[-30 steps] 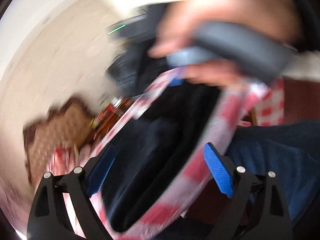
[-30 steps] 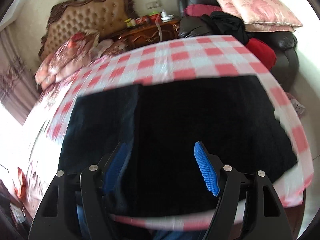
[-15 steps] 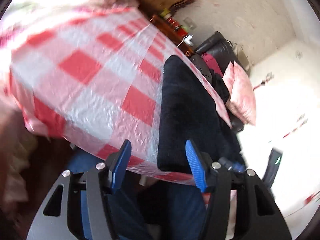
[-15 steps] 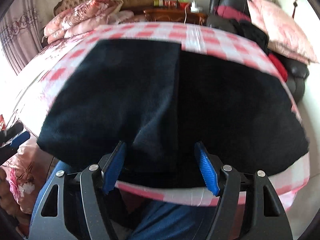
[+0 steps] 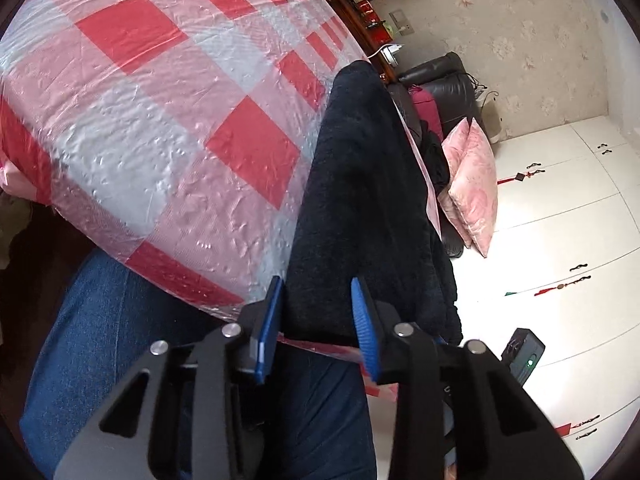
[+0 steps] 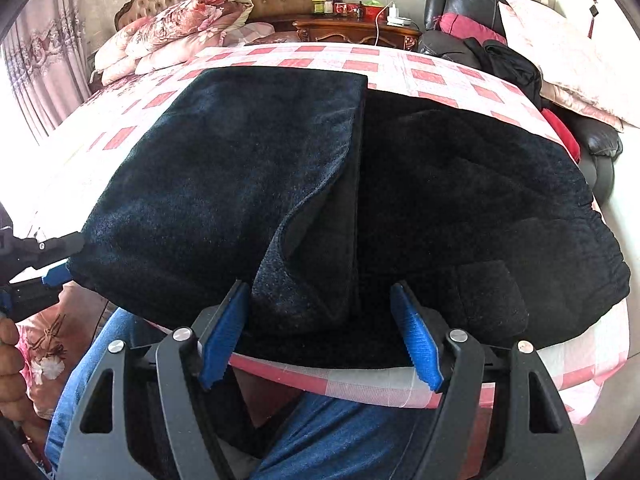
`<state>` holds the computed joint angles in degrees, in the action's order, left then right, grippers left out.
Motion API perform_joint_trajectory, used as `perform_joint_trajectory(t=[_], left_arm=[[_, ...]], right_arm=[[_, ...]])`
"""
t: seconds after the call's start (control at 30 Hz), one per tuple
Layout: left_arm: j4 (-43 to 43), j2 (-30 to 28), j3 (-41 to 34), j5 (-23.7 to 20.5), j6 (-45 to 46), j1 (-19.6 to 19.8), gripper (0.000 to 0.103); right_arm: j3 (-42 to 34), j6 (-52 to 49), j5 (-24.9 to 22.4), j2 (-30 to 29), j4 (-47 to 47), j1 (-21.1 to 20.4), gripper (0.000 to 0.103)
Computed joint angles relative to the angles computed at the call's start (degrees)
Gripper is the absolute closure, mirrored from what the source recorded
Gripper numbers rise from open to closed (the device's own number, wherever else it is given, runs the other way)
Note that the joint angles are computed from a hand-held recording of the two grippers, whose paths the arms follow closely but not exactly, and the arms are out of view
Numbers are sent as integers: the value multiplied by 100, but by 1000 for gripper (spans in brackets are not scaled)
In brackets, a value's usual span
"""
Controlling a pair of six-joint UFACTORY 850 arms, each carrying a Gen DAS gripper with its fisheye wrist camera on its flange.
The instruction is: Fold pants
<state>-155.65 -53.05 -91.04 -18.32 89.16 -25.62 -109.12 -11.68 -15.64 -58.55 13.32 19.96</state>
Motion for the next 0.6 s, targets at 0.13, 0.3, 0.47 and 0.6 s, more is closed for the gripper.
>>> perform_joint_trajectory(t=[0.13,0.3,0.47,0.6], left_arm=[[-48,-19,-72,219,166,-25,76],[-14,-8,37,-52,-1,19,73],[-35,38,170,-275,-162,31,67],[-53,23,328,-836,-529,78,62]], right_arm=[[75,-391,63,30,445,-29,32],[335,-872,95,289,1082,-105,34],[698,-623,815,597,805,-97,34],[502,524,646,455,-291,-121,34]])
